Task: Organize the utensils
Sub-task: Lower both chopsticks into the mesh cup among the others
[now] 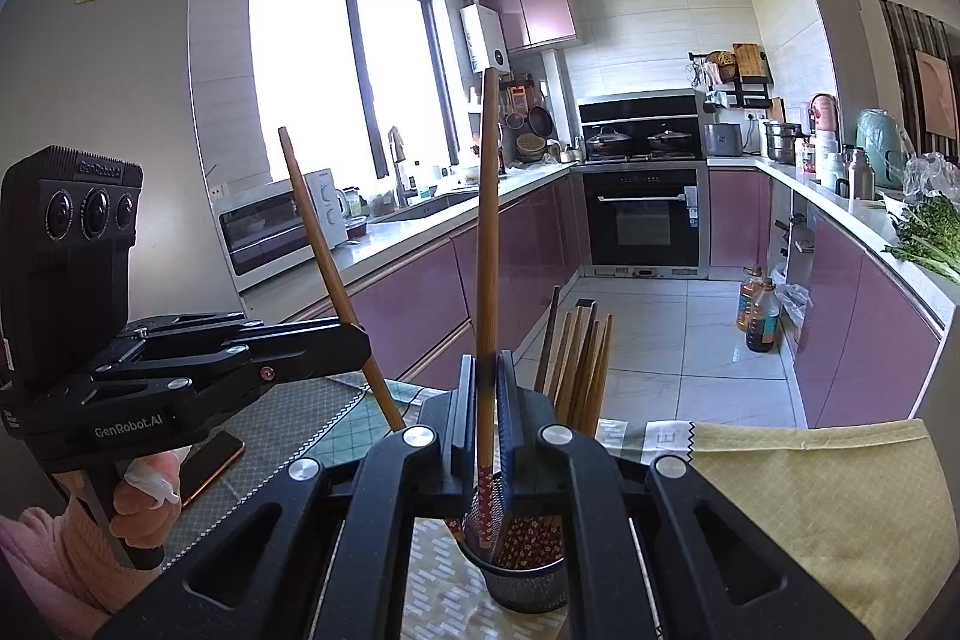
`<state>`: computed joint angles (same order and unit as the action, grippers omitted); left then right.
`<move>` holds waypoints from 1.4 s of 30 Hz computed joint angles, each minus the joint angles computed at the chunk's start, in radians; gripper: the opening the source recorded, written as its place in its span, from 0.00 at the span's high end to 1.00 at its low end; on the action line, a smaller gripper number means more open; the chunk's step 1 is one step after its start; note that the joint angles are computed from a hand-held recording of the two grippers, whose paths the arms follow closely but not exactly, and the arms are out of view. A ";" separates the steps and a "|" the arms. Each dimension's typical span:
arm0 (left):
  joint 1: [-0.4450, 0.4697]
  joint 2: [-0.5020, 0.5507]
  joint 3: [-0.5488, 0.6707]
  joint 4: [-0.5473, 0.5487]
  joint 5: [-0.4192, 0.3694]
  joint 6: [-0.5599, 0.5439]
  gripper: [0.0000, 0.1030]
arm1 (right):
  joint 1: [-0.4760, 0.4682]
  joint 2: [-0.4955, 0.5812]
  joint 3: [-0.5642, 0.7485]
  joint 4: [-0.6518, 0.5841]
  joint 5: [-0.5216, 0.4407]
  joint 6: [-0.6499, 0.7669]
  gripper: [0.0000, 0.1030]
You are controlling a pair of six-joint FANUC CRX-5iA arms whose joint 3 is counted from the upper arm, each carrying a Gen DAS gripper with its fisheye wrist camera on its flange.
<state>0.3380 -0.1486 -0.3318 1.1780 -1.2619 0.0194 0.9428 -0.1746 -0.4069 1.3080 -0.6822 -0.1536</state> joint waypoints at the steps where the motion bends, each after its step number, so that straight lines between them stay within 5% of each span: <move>1: 0.000 0.001 0.001 -0.001 0.000 0.000 0.93 | -0.001 -0.002 -0.001 -0.002 0.000 0.003 0.95; 42: -0.043 0.019 0.039 -0.060 0.036 0.074 0.93 | -0.017 0.026 0.022 -0.088 -0.002 0.046 0.95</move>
<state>0.2947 -0.1299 -0.2923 1.1176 -1.2259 0.0935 0.9256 -0.1486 -0.3854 1.2196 -0.6846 -0.1077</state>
